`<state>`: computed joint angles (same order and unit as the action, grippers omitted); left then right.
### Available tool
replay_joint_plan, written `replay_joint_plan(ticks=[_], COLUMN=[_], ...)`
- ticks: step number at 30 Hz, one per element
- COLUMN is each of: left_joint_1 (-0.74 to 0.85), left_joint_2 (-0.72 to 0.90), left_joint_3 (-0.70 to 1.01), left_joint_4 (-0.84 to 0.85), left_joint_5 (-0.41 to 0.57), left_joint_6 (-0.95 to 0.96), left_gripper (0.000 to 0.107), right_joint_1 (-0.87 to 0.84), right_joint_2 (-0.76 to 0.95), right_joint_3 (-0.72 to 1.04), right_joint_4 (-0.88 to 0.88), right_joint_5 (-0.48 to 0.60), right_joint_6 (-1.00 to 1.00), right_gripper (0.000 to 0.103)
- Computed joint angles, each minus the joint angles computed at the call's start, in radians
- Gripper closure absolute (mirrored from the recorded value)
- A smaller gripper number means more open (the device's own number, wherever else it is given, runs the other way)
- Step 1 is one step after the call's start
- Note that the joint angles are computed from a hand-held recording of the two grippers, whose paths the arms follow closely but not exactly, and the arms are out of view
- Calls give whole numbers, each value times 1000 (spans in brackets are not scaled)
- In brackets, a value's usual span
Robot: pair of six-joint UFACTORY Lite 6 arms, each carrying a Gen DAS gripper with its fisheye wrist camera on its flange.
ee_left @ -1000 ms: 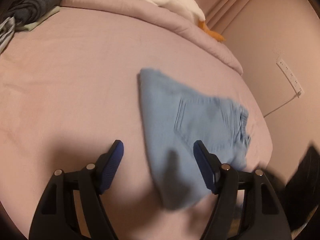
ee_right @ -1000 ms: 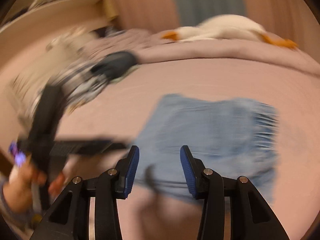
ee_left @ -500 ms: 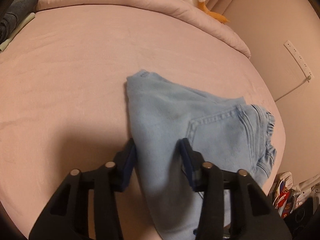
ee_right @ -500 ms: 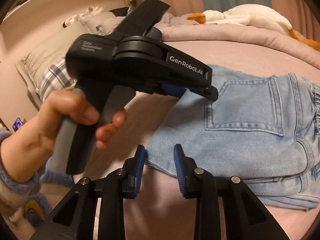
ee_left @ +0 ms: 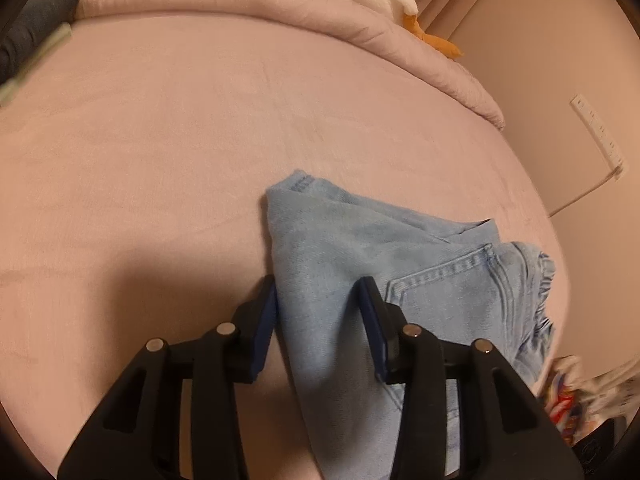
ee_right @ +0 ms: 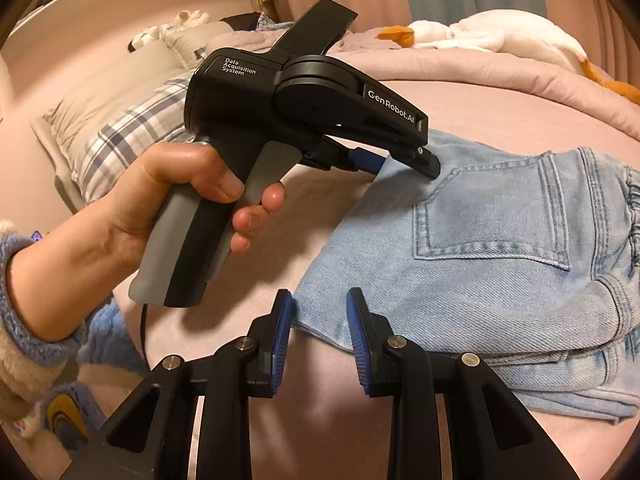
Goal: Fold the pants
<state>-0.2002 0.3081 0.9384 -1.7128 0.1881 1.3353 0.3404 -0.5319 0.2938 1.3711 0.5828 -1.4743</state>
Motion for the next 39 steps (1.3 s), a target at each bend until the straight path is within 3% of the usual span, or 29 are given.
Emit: replay_joint_plan(ticks=[6,12,16,22,24,26,28,32,35,39], left_joint_1=[-105,-194,-287,-445,-475,-448,-421,-421,-430,-450], left_joint_2=[-217,-366,-375,-266,-257,-269,-282,-291,-284,-276], left_joint_3=[-169,-307,-315,-282,-292,-298,-306,-321,-306,-296], left_joint_4=[-36,-59,-62,0,83,77,48,62,-9,-46], left_joint_5=[-193,-280,-340,-425,-464,-431,-397,-388,-396,-414], left_joint_6=[66,78,59,-57,-145,-137,-106,-143,-90,-69], left_gripper=[57,57,57,56,56,56,55,53,53,53], right_joint_1=[-131,-418,-539,-495,-481,-464,-479,-585,-560,-517], right_joint_2=[56,47,108,172,235,240,236,233,164,187], right_joint_3=[66,124,185,249,261,247,238,265,256,317], right_joint_4=[-96,-154,-173,-251,-269,-245,-227,-245,-224,-192], right_joint_5=[152,285,242,65,40,3,22,166,139,87], right_joint_6=[59,81,105,229,263,241,228,259,244,247], right_gripper=[73,73,73,73,81,85,85,85,77,76])
